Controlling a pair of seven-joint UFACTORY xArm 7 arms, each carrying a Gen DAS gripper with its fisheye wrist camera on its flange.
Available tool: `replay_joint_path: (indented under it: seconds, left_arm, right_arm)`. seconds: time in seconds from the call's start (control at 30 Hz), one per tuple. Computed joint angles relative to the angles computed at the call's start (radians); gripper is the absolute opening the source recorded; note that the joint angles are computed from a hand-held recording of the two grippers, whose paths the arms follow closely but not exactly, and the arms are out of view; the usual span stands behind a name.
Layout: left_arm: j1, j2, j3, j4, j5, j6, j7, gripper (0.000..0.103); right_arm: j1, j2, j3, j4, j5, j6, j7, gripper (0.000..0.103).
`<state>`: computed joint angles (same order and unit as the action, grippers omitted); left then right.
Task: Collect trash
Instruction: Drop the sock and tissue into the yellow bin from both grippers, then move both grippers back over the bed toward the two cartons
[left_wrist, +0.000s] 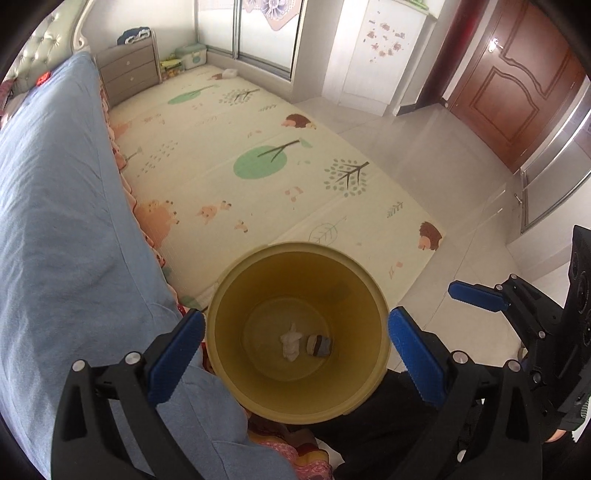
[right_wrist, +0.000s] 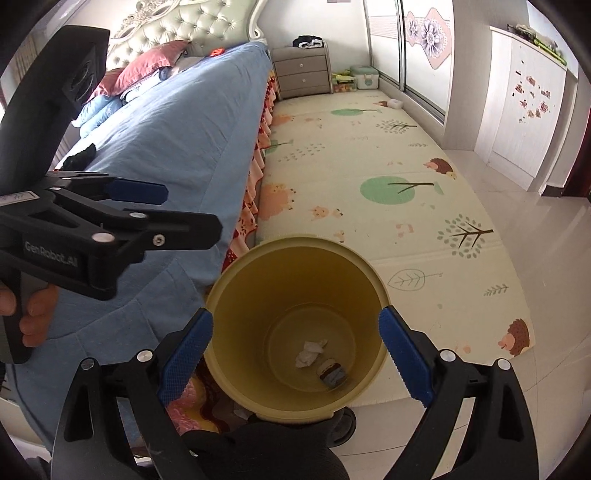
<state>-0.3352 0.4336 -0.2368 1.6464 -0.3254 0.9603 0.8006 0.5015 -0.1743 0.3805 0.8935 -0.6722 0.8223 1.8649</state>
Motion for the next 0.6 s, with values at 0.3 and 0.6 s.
replay_joint_path:
  seconds: [0.3,0.6]
  left_arm:
    - [0.045,-0.073,-0.012,-0.059,-0.095,-0.034,0.084,0.099]
    - [0.152,-0.256,0.019,-0.23,-0.385,-0.176,0.308,0.099]
  right_arm:
    - [0.019,0.017,0.021,0.085,-0.033,0.097,0.007,0.088]
    - [0.088,0.123,0.032,0.293,-0.23,0.257,0.022,0.092]
